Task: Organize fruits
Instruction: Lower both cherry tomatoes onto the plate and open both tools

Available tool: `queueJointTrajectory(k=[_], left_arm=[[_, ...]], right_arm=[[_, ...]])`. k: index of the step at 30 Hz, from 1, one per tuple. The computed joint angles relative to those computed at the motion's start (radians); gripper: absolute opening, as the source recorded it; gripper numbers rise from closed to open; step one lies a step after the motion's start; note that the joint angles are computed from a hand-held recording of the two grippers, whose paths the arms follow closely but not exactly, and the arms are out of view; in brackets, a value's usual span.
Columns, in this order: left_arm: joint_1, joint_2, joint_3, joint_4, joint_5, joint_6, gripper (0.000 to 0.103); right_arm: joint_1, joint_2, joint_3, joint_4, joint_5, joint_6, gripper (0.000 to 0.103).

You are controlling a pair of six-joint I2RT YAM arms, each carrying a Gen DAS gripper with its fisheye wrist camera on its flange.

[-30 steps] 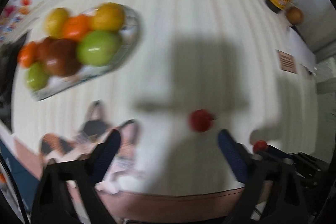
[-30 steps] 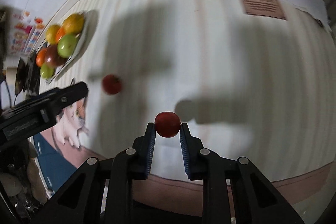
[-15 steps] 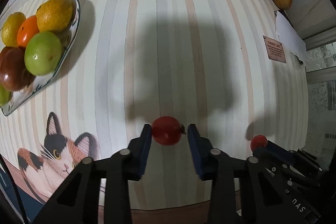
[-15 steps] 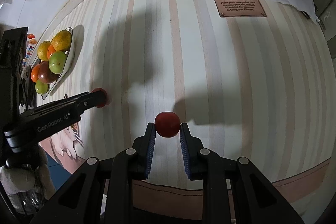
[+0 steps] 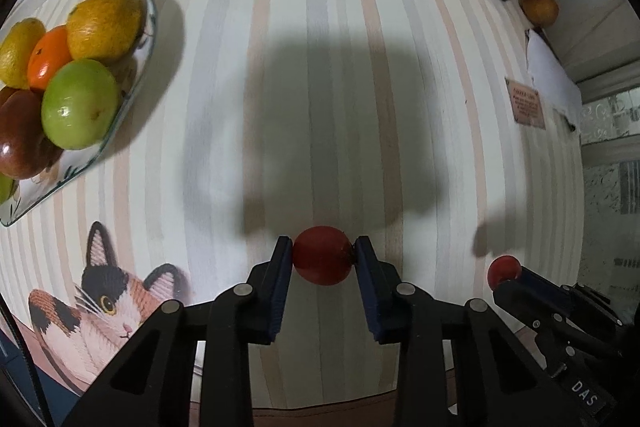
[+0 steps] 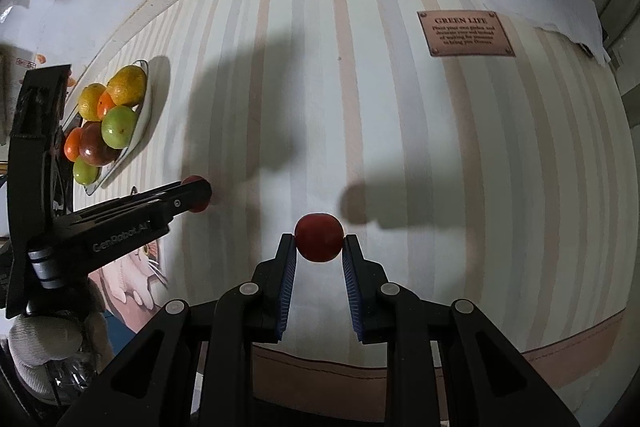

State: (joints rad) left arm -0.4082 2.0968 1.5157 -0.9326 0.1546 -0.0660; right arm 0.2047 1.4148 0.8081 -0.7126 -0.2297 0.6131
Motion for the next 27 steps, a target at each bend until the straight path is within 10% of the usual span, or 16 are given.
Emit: queueJointTrajectory(k=[13, 27], left_arm=[[0.373, -0.199, 0.020, -0.114, 0.108, 0.054, 0.029], [0.651, 0.093, 0.381, -0.263, 0.171, 0.066, 0.029]], right_arm=[[0.217, 0.277, 0.329, 0.131, -0.088, 0.055, 0.026], [0.423, 0.879, 1.070, 0.085, -0.119, 0.045, 0.026]])
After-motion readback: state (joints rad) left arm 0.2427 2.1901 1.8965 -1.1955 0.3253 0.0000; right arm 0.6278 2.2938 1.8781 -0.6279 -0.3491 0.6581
